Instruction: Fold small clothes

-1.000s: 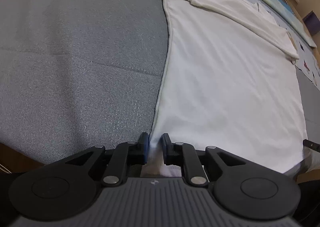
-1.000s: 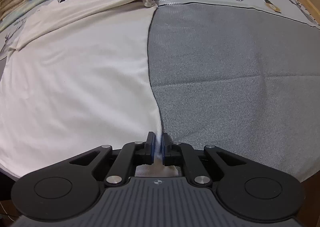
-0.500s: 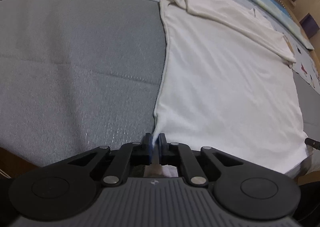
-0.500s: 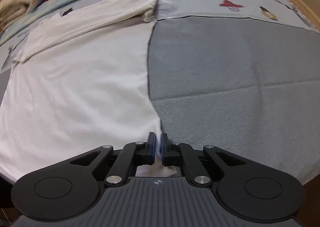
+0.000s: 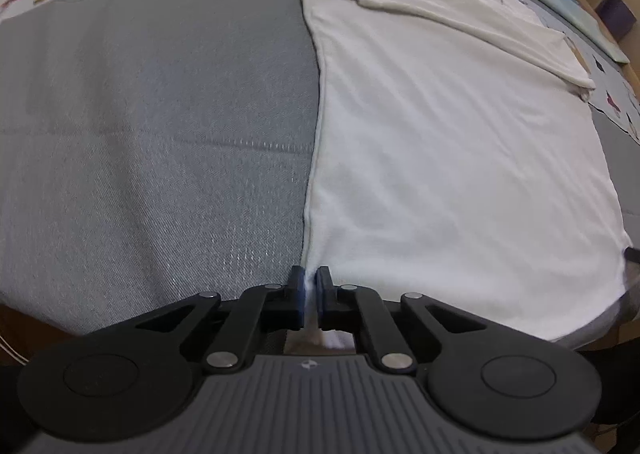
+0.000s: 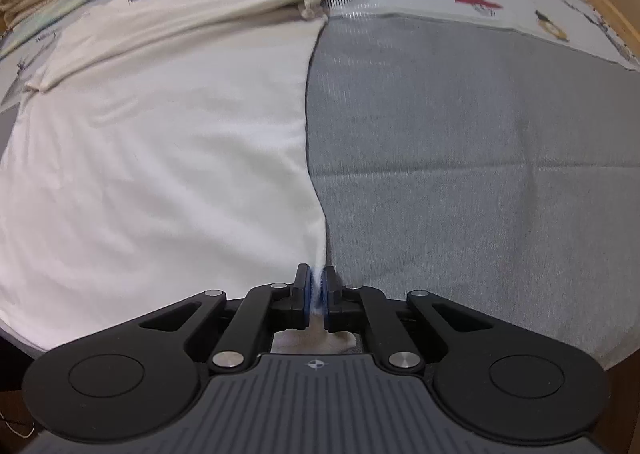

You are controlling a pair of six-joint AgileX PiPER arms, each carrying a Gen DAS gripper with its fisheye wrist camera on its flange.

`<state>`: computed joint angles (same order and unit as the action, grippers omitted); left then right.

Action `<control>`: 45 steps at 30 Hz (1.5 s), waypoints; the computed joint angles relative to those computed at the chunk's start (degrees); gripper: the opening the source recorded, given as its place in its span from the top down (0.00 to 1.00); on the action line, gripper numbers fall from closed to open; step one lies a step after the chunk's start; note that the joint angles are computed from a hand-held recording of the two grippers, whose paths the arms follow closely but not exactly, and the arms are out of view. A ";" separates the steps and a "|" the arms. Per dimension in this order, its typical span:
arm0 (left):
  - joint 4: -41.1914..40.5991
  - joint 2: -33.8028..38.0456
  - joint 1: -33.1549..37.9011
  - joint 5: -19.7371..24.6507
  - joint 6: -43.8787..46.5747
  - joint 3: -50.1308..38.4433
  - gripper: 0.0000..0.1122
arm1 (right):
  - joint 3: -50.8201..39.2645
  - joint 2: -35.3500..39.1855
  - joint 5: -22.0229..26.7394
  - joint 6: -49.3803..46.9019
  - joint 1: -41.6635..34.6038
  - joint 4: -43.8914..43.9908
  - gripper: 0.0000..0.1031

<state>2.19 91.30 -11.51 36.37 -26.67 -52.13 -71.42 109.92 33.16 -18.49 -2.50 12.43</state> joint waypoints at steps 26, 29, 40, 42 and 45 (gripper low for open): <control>-10.58 -34.13 4.16 18.09 16.90 -5.24 0.97 | 4.66 -30.75 29.84 -37.31 -30.54 43.98 0.97; -12.50 -27.99 5.90 15.29 20.86 -6.07 0.97 | 2.03 -26.58 26.28 -34.75 -27.78 41.92 0.97; -21.64 8.54 14.90 10.82 31.06 -24.52 0.97 | -28.24 5.02 17.42 -11.94 -10.13 19.00 0.97; -19.01 12.16 13.62 11.30 29.53 -28.23 0.97 | -32.89 9.61 17.86 -7.82 -8.34 15.02 0.97; -16.81 15.16 12.69 12.95 27.75 -31.51 0.97 | -36.18 13.71 18.41 -1.62 -7.15 12.07 0.97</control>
